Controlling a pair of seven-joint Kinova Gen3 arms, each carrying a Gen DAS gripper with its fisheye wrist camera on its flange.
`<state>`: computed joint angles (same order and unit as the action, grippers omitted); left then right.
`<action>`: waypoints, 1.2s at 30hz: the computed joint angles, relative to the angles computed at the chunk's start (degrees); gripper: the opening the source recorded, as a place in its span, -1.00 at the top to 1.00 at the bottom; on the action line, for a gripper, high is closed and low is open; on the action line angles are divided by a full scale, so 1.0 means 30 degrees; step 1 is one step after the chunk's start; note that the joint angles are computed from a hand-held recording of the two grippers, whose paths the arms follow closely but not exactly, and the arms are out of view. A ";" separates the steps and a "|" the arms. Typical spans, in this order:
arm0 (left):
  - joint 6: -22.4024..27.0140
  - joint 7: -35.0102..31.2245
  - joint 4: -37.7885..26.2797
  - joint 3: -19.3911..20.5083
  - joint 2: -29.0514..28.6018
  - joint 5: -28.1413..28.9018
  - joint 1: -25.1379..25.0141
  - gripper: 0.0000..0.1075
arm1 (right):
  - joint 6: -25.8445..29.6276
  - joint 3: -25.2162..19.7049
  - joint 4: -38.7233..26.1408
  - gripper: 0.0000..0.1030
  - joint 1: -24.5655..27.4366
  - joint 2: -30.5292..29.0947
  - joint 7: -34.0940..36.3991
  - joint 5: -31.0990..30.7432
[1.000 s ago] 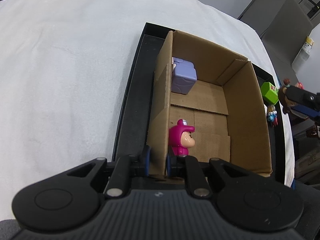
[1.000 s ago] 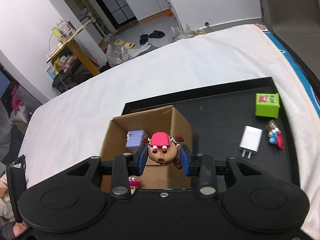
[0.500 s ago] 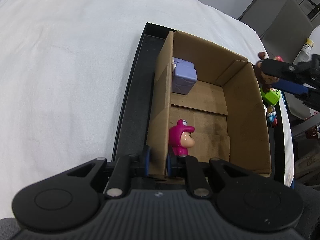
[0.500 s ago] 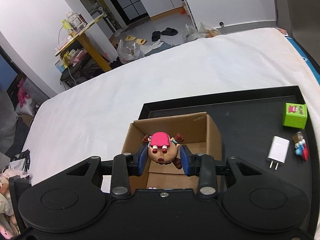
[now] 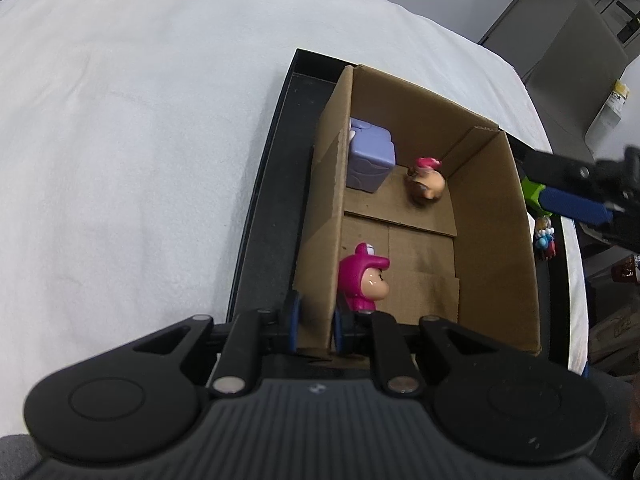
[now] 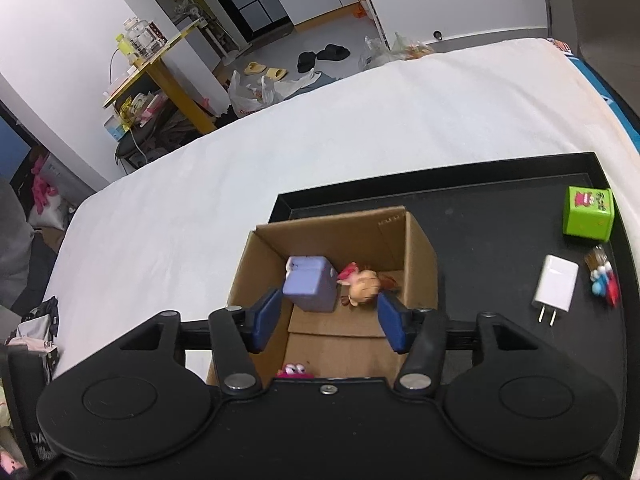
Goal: Organize rigid objects
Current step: 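Lift the doll head with the right gripper and carry it over the box, then open the right gripper to drop the doll head into the box, then move the right gripper to the blue-and-red bulb figurine and grasp it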
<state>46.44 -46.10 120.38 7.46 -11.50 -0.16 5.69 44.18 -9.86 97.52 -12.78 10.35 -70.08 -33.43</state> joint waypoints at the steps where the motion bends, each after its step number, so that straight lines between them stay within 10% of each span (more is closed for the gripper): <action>1: 0.0027 0.0079 -0.0013 0.0055 -0.0007 -0.0054 -0.0012 0.72 | 0.0134 0.0010 0.0067 -0.07 0.0133 -0.0059 0.0187 -0.0125; 16: 0.0206 0.0209 -0.0134 0.0033 -0.0011 -0.0115 0.0014 0.72 | 0.1983 0.0798 -0.0132 -0.51 0.1231 -0.0696 0.1775 -0.0467; 36: 0.0561 0.1502 -0.0347 0.0555 -0.0193 -0.0798 -0.0120 0.74 | 0.3010 0.2083 -0.0692 -0.57 0.3464 -0.0503 0.2879 0.0387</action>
